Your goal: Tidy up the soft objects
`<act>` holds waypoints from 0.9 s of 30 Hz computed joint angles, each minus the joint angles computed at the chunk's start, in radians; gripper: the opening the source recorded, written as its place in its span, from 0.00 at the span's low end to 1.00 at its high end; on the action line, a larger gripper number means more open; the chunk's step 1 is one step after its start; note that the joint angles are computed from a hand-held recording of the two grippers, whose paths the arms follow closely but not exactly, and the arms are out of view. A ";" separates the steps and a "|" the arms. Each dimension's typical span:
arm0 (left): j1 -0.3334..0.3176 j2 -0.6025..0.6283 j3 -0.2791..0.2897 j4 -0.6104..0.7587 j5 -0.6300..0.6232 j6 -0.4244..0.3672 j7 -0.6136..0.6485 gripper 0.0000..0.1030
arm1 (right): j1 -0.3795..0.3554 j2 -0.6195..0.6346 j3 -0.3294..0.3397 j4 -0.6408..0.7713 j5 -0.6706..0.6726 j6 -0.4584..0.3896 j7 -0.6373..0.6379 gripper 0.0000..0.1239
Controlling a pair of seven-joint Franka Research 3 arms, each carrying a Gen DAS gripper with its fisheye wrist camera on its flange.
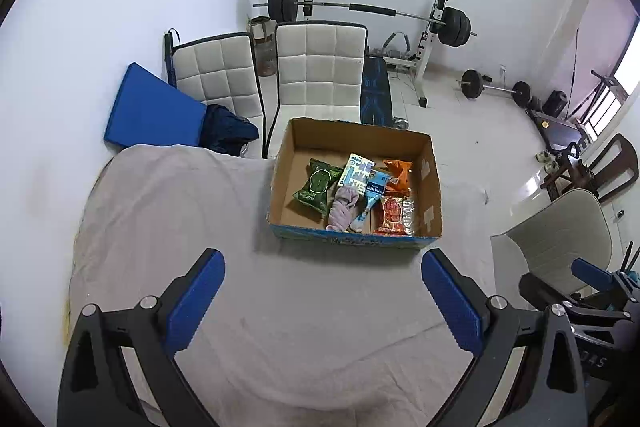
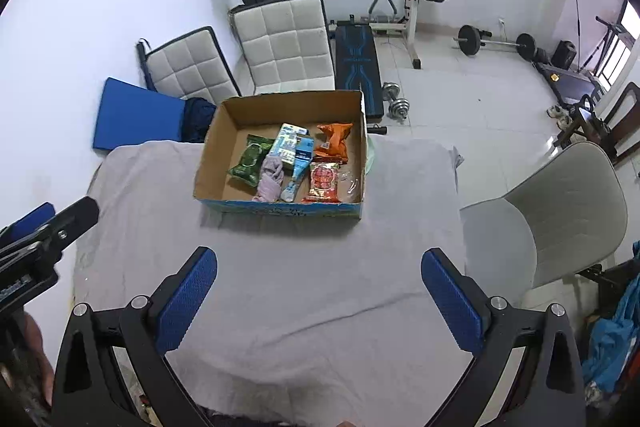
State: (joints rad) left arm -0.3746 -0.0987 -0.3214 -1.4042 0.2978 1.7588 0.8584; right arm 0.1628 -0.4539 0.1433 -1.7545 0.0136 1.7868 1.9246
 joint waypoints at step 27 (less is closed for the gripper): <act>-0.015 -0.046 -0.042 0.021 0.106 -0.015 -0.009 0.98 | -0.025 -0.045 0.071 0.119 -0.095 -0.050 0.038 0.83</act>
State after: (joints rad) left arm -0.3893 -0.1444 -0.3631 -1.3829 0.4040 1.7441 0.8494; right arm 0.1377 -0.4989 0.2146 -1.6358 -0.0815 1.7366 1.9630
